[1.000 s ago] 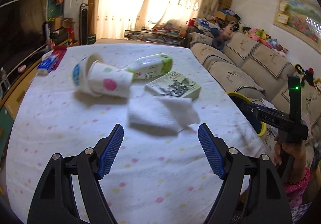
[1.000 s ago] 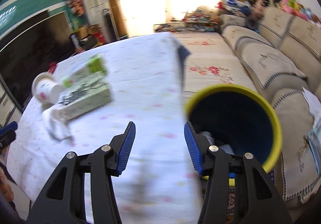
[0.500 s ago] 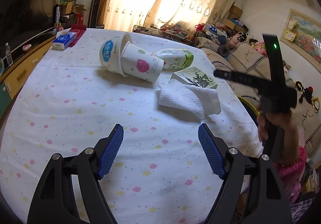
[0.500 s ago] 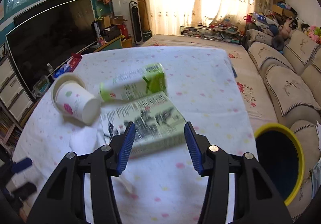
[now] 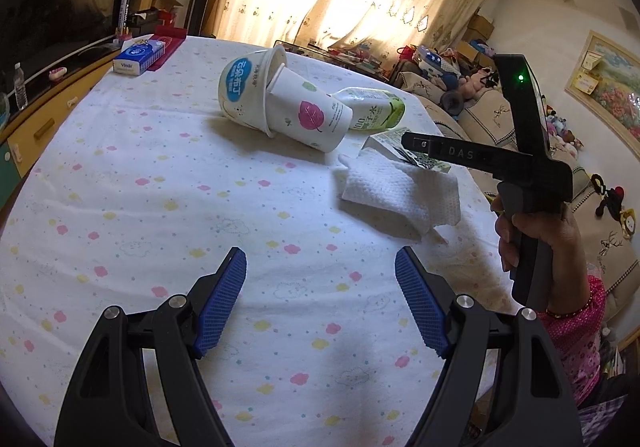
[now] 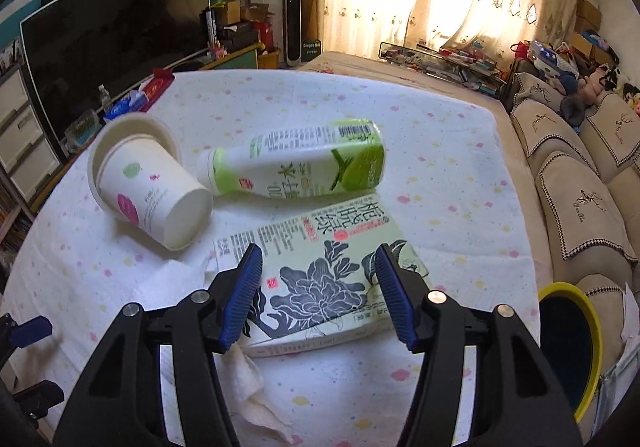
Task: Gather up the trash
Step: 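Move the right tool toward the green-black printed carton, then grasp the green-black printed carton with the right tool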
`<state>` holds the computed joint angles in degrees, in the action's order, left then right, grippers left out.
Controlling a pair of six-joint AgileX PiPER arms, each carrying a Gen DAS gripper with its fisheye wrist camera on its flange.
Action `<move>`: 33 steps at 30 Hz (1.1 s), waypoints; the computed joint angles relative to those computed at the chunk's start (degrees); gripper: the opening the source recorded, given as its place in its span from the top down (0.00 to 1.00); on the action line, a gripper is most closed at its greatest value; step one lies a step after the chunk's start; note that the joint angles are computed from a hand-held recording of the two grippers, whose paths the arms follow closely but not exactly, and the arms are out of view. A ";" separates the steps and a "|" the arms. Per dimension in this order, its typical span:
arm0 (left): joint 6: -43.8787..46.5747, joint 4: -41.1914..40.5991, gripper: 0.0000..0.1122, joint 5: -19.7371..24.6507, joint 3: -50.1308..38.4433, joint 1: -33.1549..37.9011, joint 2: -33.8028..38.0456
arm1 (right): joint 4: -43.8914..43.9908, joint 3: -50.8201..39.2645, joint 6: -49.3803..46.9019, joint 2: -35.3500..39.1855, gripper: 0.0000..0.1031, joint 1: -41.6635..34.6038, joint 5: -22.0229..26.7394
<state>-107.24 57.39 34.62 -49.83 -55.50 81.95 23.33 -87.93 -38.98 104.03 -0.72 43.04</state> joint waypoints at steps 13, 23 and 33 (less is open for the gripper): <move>1.05 -0.95 0.32 -1.20 -1.01 0.45 1.32 | -2.94 4.16 -3.19 -3.49 0.38 2.46 -1.42; 1.77 -1.50 0.32 -1.55 -1.16 0.74 1.67 | -5.95 3.63 -1.84 -2.75 0.38 2.24 -0.90; 2.82 -2.49 0.32 -3.28 -1.39 1.34 2.54 | -2.46 5.73 -5.96 -2.14 0.35 -12.15 -0.44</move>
